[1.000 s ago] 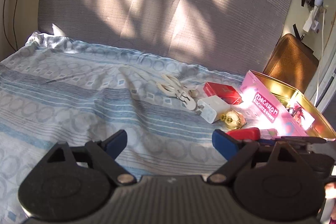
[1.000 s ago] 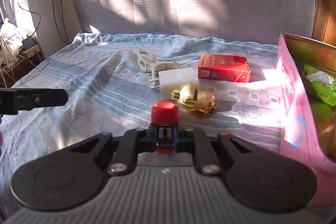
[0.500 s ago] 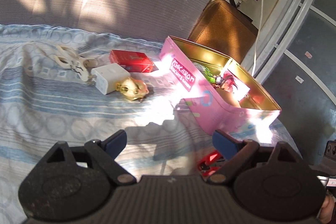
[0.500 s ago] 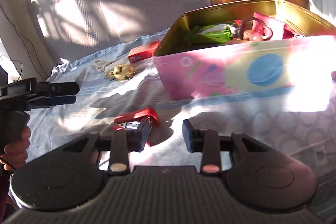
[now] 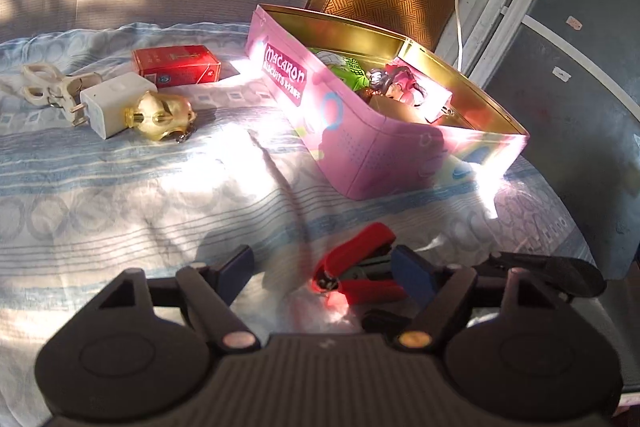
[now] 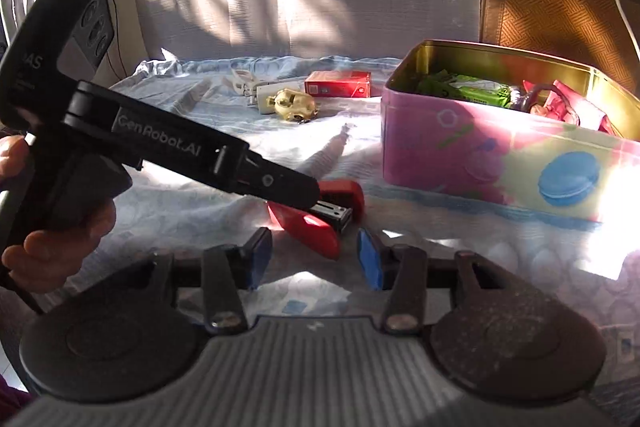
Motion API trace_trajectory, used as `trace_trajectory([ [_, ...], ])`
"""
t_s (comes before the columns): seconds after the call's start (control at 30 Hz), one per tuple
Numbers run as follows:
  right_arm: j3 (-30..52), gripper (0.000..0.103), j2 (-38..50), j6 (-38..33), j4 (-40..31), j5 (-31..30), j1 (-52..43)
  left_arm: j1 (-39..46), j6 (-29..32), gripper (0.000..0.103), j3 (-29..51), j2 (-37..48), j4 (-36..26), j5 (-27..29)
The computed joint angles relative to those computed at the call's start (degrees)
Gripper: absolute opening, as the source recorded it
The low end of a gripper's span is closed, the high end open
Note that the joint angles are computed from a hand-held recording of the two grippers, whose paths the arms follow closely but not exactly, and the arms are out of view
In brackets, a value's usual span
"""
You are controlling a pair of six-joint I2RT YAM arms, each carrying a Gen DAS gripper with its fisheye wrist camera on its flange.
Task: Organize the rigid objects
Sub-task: 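Grasp the red stapler with the right gripper, then lower the red stapler into the pink tin and release it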
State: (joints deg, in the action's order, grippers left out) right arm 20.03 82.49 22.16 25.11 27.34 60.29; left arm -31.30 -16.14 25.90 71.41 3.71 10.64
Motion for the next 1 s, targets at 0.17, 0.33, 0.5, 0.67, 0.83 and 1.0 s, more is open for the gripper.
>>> trace_trajectory([
  [0.17,1.7,0.020,0.6,-2.7,-0.2,6.3,4.2,-1.9,-1.8,0.056,1.4,-2.9,-2.7,-1.8],
  [0.33,0.1,0.012,-10.1,-9.0,-1.5,13.4,7.8,-1.6,-1.8,0.055,5.5,-8.4,-5.4,-0.2],
  [0.5,1.2,0.012,-15.1,-16.1,-0.2,14.4,2.3,-3.6,0.3,0.054,16.4,-0.2,-3.8,-2.6],
  [0.67,2.5,0.013,-12.3,-18.1,3.2,9.3,-8.4,-4.1,1.5,0.054,28.1,15.1,-1.7,-2.9],
  [0.83,4.2,0.013,-7.7,-12.1,2.1,0.8,-16.7,-4.9,1.5,0.054,35.1,25.6,-2.7,-5.5],
  [1.0,6.9,0.015,-1.2,-9.5,2.3,-0.7,-20.6,-7.6,4.0,0.074,36.0,27.2,-2.4,-18.0],
])
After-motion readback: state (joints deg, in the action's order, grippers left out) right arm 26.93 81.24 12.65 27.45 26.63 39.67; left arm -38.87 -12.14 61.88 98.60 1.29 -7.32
